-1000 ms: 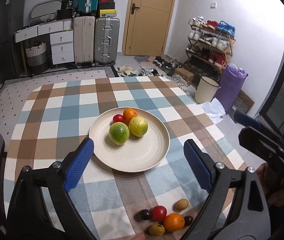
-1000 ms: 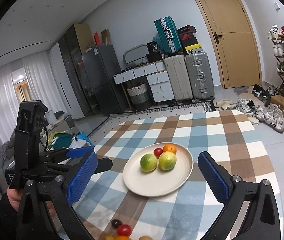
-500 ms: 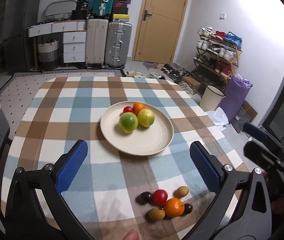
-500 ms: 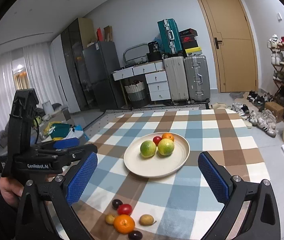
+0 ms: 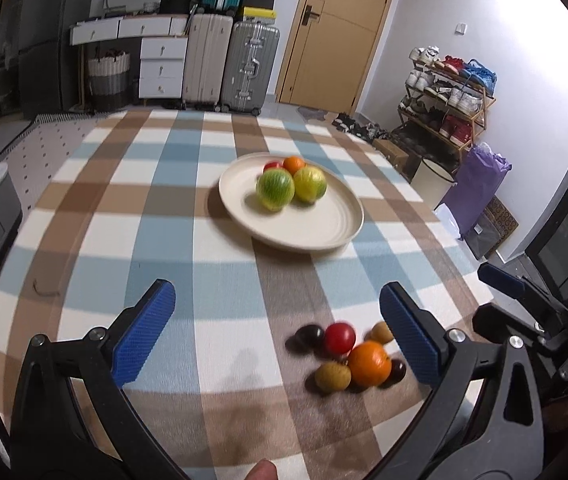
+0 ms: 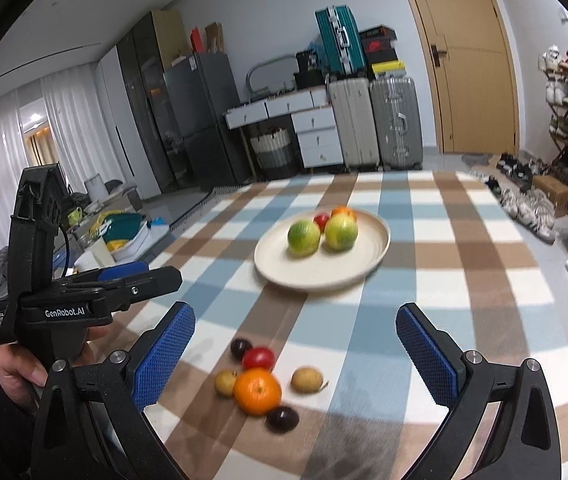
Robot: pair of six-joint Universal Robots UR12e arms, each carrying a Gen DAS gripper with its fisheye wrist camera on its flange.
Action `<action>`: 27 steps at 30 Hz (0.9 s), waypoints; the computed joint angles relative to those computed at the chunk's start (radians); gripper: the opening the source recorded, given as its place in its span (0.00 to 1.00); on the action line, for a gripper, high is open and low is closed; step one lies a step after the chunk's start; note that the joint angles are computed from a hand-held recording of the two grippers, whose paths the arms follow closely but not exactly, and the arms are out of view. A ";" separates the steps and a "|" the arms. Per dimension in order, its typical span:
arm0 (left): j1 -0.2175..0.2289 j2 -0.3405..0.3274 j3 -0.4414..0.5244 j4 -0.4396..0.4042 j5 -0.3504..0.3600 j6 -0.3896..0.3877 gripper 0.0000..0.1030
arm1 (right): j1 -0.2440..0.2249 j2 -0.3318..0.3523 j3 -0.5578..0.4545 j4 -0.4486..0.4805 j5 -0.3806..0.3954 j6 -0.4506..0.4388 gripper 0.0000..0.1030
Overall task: Organize fruits
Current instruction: 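Move both open tools toward the fruit cluster on the cloth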
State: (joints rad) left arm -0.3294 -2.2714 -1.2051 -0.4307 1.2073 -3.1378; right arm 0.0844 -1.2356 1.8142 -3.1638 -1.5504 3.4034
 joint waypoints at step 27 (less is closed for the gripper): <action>0.015 -0.003 -0.071 -0.050 -0.030 0.003 0.99 | 0.011 0.016 0.043 0.143 0.057 0.047 0.80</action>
